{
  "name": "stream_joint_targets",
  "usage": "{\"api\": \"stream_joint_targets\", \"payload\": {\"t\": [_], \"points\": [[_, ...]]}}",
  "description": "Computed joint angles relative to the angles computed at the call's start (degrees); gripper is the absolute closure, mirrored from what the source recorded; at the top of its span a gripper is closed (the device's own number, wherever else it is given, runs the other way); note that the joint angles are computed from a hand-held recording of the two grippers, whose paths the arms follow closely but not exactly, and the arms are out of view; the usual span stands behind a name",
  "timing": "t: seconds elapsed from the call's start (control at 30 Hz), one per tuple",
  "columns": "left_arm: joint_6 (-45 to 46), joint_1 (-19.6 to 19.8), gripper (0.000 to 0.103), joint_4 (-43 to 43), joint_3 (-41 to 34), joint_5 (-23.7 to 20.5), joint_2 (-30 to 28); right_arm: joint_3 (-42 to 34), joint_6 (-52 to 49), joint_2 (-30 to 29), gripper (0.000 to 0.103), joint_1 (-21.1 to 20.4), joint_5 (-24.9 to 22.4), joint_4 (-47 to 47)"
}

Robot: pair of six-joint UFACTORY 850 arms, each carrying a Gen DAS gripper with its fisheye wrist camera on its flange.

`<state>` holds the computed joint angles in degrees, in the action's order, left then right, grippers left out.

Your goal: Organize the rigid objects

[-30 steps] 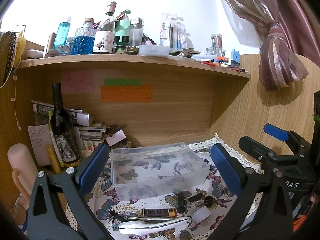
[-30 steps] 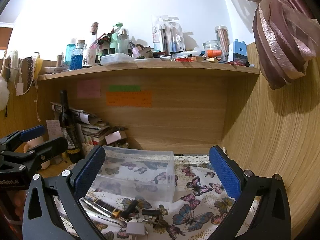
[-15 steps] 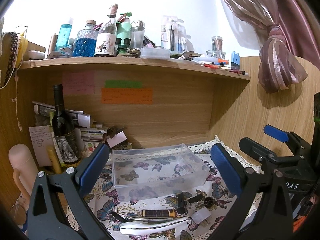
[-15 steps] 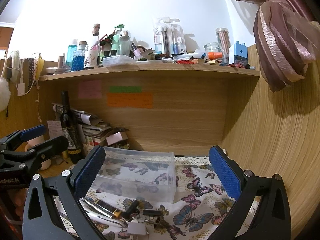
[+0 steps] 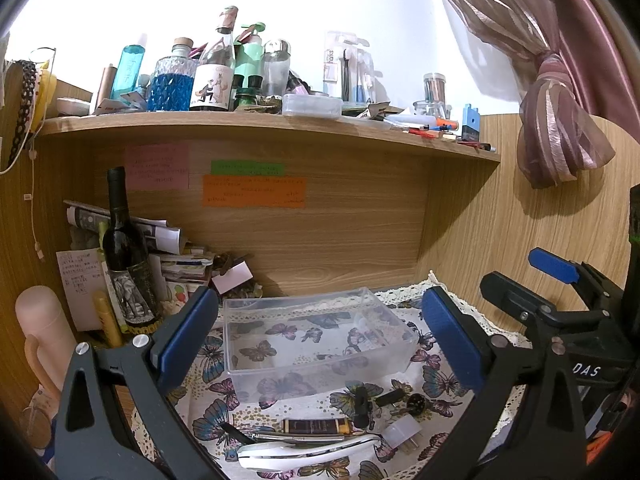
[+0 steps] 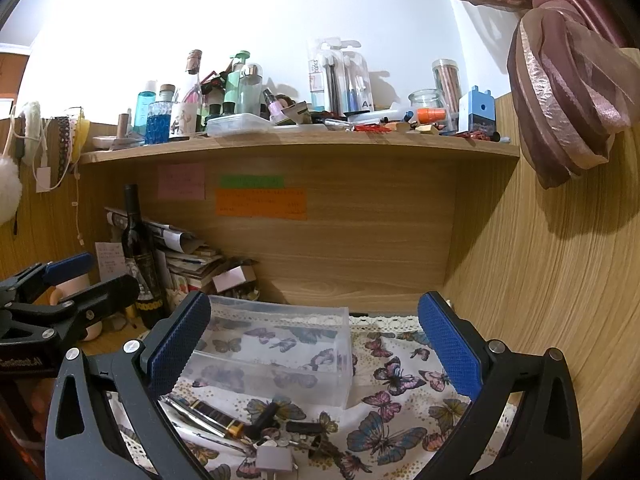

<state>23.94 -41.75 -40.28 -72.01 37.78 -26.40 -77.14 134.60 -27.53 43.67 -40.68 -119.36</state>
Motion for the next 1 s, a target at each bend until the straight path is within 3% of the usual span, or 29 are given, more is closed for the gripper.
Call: {"api": "stream_joint_targets", "payload": {"t": [0.77, 1.0], "points": [[-0.2, 0.1, 0.000, 0.3, 0.1, 0.0, 0.0, 0.0, -0.1, 0.3, 0.000, 0.4, -0.4, -0.1], [0.0, 0.6, 0.000, 0.9, -0.6, -2.1, -0.4, -0.8, -1.2, -0.5, 0.000, -0.3, 1.3, 1.8]]}}
